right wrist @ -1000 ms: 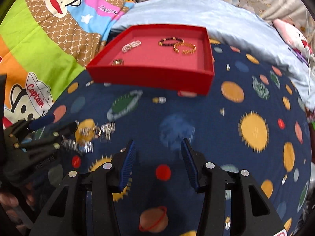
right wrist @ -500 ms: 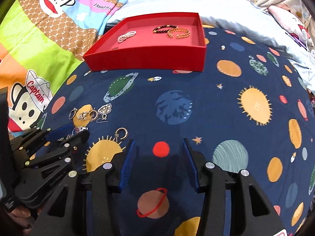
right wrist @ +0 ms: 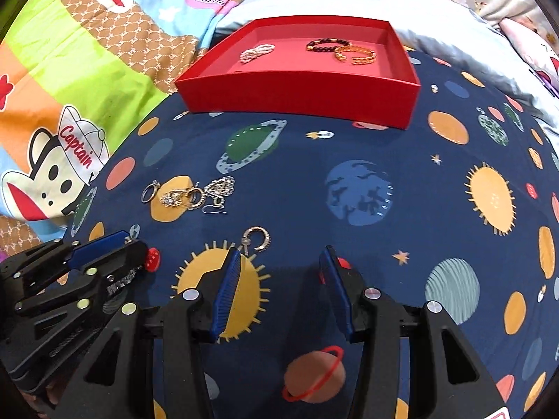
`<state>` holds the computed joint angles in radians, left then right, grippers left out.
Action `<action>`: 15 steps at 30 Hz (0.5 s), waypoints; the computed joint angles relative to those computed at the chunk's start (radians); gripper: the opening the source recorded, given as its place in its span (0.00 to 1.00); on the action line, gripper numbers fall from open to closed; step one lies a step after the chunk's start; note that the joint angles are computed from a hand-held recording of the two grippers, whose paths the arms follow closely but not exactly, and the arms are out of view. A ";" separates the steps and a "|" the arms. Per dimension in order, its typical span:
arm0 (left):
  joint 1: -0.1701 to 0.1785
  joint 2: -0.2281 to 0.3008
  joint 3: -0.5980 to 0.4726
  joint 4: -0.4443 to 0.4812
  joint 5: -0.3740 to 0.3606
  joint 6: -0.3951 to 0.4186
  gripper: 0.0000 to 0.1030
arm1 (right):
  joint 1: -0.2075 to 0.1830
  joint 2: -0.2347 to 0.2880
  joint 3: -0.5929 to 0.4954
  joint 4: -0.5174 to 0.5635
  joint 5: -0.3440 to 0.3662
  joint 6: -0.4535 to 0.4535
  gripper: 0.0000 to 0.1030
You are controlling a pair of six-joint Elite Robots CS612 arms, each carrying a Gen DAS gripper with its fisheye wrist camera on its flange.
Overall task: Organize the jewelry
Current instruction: 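Grasp the silver watch with the left tool while the right tool grasps a silver hoop earring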
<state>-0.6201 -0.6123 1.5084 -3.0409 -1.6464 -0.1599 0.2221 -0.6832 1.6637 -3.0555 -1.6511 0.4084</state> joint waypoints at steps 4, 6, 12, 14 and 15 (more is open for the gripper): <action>0.003 -0.003 0.000 0.007 0.002 0.000 0.22 | 0.005 0.014 -0.024 0.015 0.012 -0.018 0.41; 0.000 -0.003 -0.001 0.012 0.016 0.003 0.22 | 0.010 0.020 -0.036 0.023 -0.007 -0.030 0.39; -0.010 -0.004 -0.004 0.030 0.066 0.017 0.22 | 0.022 0.029 -0.060 0.053 -0.061 -0.060 0.21; -0.009 -0.003 -0.006 0.034 0.067 0.013 0.22 | 0.027 0.030 -0.063 0.059 -0.082 -0.071 0.16; -0.008 -0.003 -0.007 0.036 0.064 0.011 0.22 | 0.027 0.030 -0.063 0.059 -0.082 -0.072 0.16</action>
<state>-0.6285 -0.6152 1.5009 -3.0049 -1.5821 -0.1486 0.2490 -0.6529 1.6010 -2.9967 -1.7335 0.3367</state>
